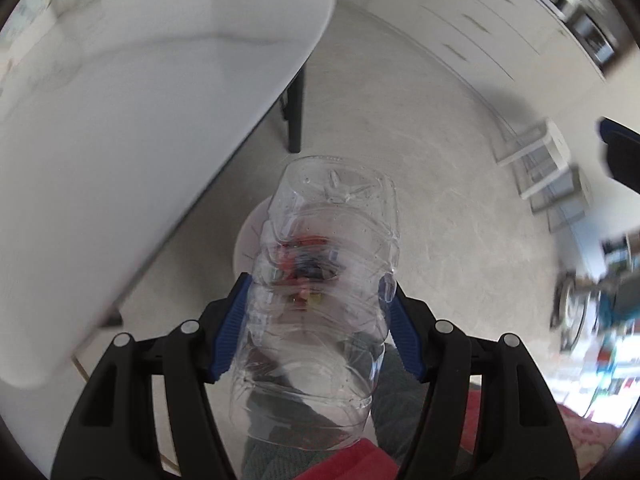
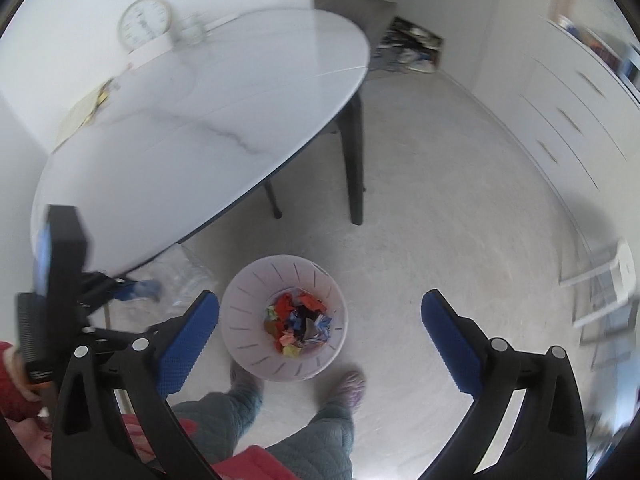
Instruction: Collect trash
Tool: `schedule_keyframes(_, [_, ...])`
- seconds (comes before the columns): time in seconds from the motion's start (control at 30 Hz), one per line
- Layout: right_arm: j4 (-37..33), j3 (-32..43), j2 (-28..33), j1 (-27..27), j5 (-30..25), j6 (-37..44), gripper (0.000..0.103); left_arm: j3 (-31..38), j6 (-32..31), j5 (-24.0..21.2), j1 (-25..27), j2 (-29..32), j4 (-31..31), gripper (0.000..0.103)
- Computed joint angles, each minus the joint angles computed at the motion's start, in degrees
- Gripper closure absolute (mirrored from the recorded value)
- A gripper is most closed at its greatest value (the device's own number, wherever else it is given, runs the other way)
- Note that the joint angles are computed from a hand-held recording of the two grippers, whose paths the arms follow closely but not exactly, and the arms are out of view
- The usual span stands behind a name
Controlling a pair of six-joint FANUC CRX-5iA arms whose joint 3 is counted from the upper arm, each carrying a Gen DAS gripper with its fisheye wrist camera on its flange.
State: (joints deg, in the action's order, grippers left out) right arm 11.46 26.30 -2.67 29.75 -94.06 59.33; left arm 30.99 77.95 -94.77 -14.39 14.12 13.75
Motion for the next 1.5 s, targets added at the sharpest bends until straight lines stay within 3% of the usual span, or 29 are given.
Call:
schedule_keyframes(0.17, [-5.3,1.5,0.9,-5.7,-0.6,10.4,0.002,-3.8,12.6,4.2,-4.6,0.8,-4.3,0.040])
schedule_keyframes(0.27, [-7.5,1.4,1.4,-8.0,-1.6,14.3,0.002,-5.4,18.4,4.6,-6.6,1.9,-6.3,0.025])
schedule_keyframes(0.43, [-10.2,0.6,1.4,-10.2,-1.8,17.5,0.002,-6.2,22.4,4.2,-7.5,2.8,-7.0,0.025])
schedule_keyframes(0.63, [-12.7,1.5,1.6,-11.4,-1.1,19.1,0.002,-1.7,23.6,1.6,-7.1,1.9,-7.5,0.025])
schedule_keyframes(0.77, [-13.1,2.7,2.5,-11.6,0.2,18.7,0.002,7.0,23.0,-2.0,-6.7,1.1,-10.1,0.023])
schedule_keyframes(0.83, [-13.7,3.4,2.9,-11.7,1.0,18.1,0.002,12.4,22.9,-4.1,-6.7,1.9,-11.6,0.009])
schedule_keyframes(1.07, [-11.4,5.0,4.5,-8.5,2.8,14.5,0.003,28.9,19.3,-8.3,-3.7,6.3,-12.5,0.008])
schedule_keyframes(1.27, [-4.8,4.1,5.9,-1.9,2.1,1.6,0.003,36.5,8.1,-12.0,1.2,11.9,-7.8,0.008])
schedule_keyframes(1.5, [2.7,0.9,6.4,7.3,1.1,-19.1,0.003,36.3,-5.1,-14.2,7.4,14.5,-0.9,0.008])
